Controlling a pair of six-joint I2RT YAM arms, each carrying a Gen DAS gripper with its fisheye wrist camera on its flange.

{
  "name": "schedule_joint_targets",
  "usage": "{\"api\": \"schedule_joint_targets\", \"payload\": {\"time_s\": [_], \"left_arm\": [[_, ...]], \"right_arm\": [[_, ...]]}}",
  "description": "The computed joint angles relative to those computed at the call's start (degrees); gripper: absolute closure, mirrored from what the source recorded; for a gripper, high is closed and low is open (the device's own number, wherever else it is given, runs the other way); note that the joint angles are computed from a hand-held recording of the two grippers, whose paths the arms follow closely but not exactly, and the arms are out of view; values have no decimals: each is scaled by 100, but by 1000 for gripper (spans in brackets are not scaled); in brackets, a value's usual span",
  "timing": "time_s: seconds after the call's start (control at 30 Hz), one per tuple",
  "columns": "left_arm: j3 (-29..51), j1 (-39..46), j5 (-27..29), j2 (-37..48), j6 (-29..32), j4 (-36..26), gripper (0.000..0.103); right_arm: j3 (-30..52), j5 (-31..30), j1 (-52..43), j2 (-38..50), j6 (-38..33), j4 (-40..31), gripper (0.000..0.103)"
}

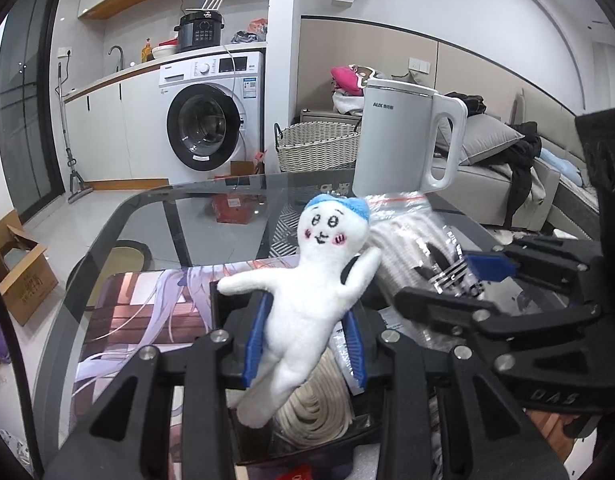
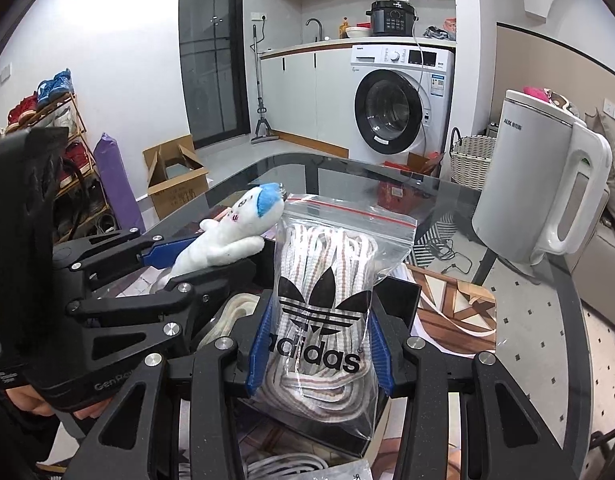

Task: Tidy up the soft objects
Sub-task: 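Carry the lace bag and the white doll over the black box, then release the lace bag and doll into the box and withdraw both grippers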

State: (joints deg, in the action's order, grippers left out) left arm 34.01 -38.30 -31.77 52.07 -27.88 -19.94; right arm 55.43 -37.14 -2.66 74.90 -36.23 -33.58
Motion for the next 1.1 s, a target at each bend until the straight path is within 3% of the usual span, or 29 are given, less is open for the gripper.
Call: {"api": "schedule_joint_targets", "payload": {"time_s": [0.27,0.37,0.43,0.5,0.6,0.73,0.93,1.0,1.1], "left_arm": [[-110,184,397,155,-40,7,70],[-189,58,275,136,-91,-47,67],[-137,-42,221,116,-153,-213,61],[-56,-109,182,102,-254,-383,44],[-49,-317,-82,8,-363,-501,34],[-28,-489,-362,-6,-407,-614,31],[-145,-611,-528,-349,-576,-790,15],[-168,-678,-589,-459,-672,-882,10],[-209,-784,-621,-635,-774,-1000,4]], "right_arm": [[3,213,124,225,-280,-179,60],[-86,157,51,149,-456,-252,52],[-104,8,-100,84,-519,-277,48],[-104,-125,-286,26,-540,-244,40],[-71,-275,-509,12,-493,-170,27],[2,-313,-580,52,-527,-200,24],[36,-437,-736,53,-589,-258,12],[26,-490,-799,17,-650,-328,2],[-56,-666,-938,-106,-731,-338,1]]}}
